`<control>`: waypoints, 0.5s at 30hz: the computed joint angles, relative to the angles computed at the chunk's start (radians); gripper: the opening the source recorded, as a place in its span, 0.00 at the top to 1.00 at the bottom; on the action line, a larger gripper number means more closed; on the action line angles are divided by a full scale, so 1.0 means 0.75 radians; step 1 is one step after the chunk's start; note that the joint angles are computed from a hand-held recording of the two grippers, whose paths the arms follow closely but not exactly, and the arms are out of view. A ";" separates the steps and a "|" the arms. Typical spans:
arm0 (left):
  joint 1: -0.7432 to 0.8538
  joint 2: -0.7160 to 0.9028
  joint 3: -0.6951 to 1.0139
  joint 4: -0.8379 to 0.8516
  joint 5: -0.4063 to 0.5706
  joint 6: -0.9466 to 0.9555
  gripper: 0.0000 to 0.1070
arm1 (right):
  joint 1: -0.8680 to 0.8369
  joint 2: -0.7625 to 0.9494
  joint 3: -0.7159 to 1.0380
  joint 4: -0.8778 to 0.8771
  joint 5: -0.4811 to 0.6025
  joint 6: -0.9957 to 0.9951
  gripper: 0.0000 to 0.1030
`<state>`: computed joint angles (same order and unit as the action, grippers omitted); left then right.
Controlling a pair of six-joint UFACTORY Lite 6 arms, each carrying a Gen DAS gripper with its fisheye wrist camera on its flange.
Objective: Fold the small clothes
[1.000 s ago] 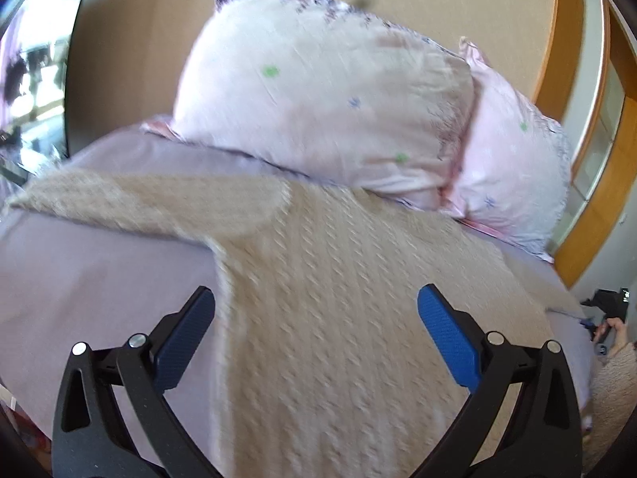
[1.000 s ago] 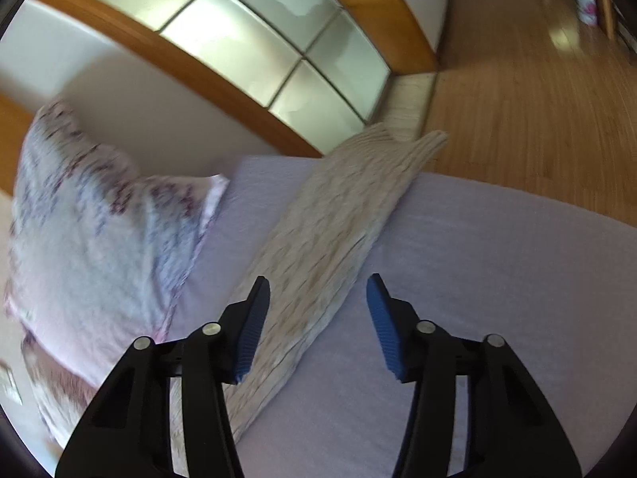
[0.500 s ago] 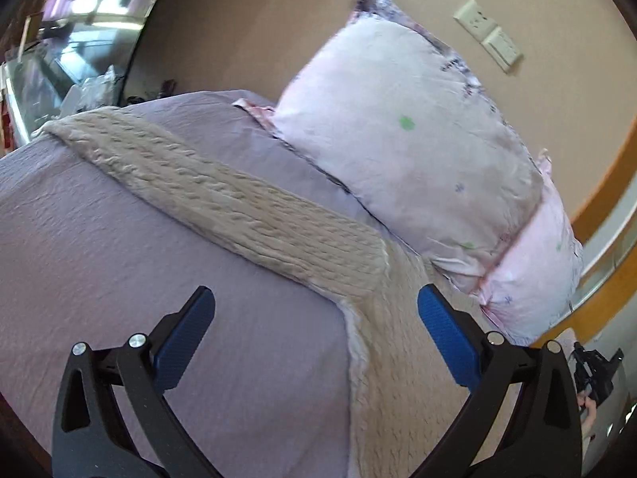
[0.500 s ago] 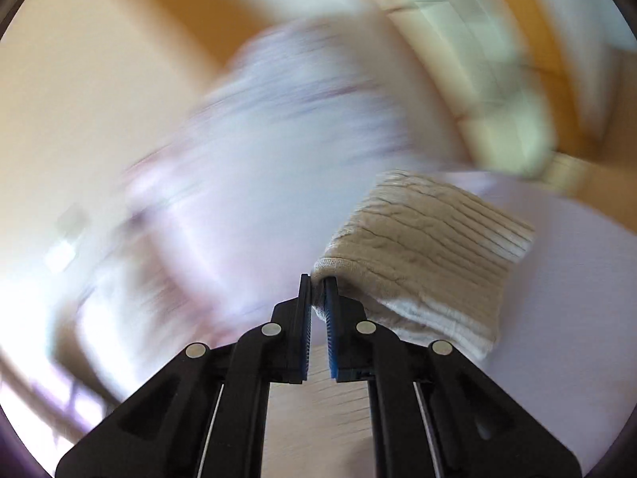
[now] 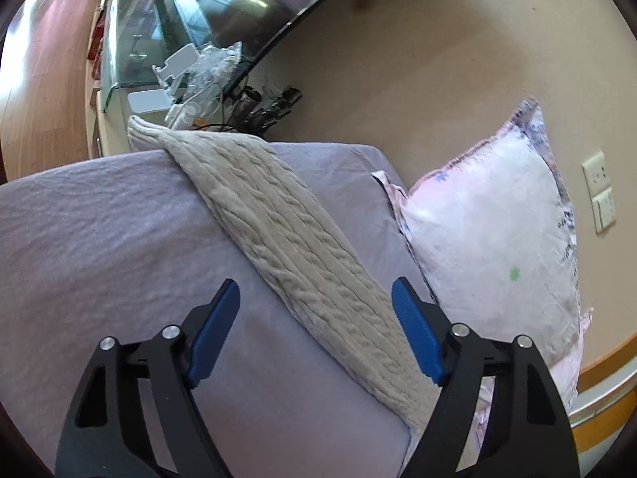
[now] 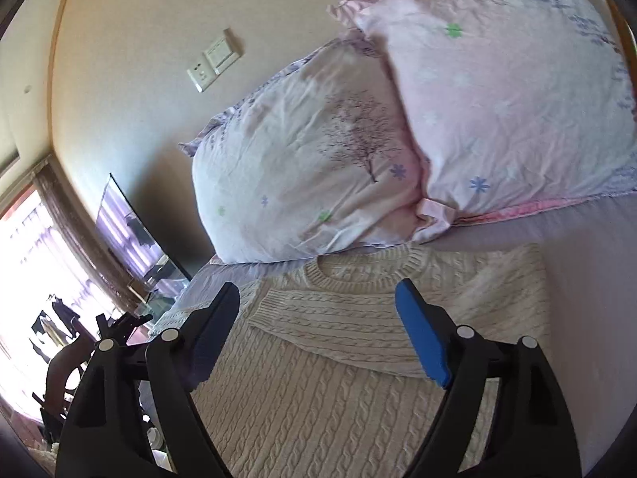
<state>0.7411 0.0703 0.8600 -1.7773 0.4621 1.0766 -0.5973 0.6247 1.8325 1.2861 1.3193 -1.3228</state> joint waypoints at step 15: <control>0.177 0.299 0.311 0.069 0.064 -0.177 0.93 | -0.147 0.218 0.099 -0.008 0.005 -0.008 0.16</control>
